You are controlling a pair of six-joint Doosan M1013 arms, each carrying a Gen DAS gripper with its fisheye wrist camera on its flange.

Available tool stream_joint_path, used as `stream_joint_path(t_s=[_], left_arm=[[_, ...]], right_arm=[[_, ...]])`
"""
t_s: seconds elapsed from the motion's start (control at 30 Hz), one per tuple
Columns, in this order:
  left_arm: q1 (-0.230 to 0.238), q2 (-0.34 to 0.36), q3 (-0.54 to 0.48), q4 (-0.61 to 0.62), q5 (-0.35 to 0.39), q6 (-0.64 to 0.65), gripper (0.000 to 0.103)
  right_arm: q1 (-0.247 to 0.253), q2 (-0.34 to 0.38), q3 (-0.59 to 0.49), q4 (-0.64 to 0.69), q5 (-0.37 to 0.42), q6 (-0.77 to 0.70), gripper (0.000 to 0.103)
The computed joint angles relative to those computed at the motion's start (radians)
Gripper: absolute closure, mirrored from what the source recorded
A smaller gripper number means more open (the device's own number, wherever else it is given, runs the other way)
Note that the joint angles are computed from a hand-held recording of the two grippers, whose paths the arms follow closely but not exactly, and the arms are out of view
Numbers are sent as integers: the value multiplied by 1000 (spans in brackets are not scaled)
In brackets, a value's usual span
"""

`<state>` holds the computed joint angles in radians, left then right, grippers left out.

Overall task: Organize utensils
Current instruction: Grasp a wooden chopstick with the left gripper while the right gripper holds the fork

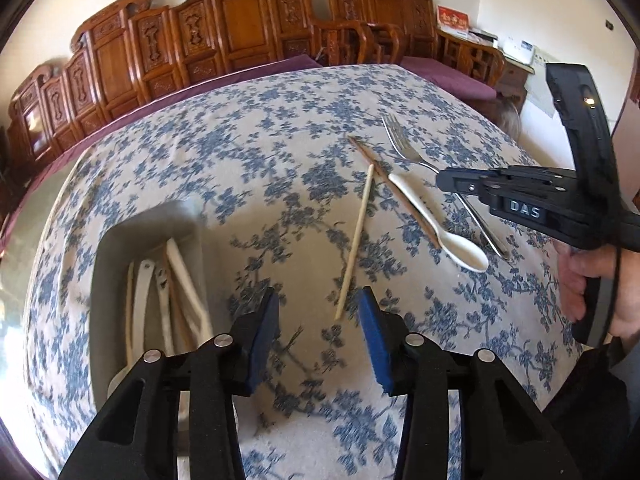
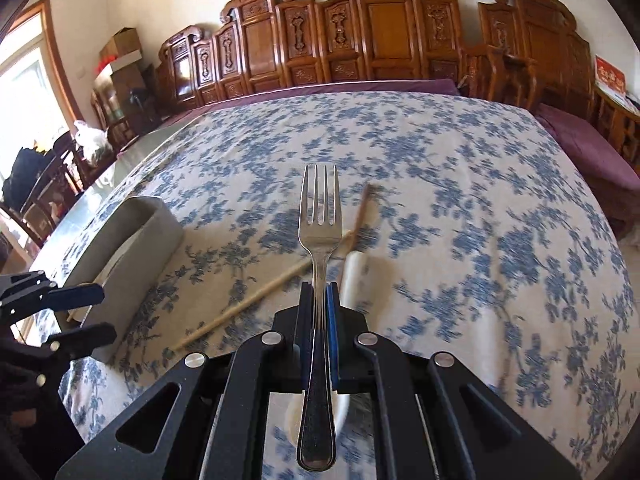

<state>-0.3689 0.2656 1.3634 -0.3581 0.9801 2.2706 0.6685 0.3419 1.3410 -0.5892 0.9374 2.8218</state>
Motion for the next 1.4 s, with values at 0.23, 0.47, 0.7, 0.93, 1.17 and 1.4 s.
stream_joint_path(t_s=[0.23,0.47,0.7,0.93,1.17,1.4], left_arm=[[-51,47,-42,69,21,-31,74],[-87,100,-81,135,38,-86,77],[-96,157,-141,131,91,-135,78],[-103,172,-163,124,111,-144,99],[-87,139,-143,113,123,-134,99],[-55,95,-127,91,110,-111,99]], right_arm=[[-6,-38,58,-27,-4,92,94],[-9,-36,59,-8,-1,71,94],[-9,-36,61,1,-7,69,94],[-13,-28,54,24,-10,42,94],[-6,-15,35,37,-17,27,94],[12,6,-2,54,-20,-16,94]])
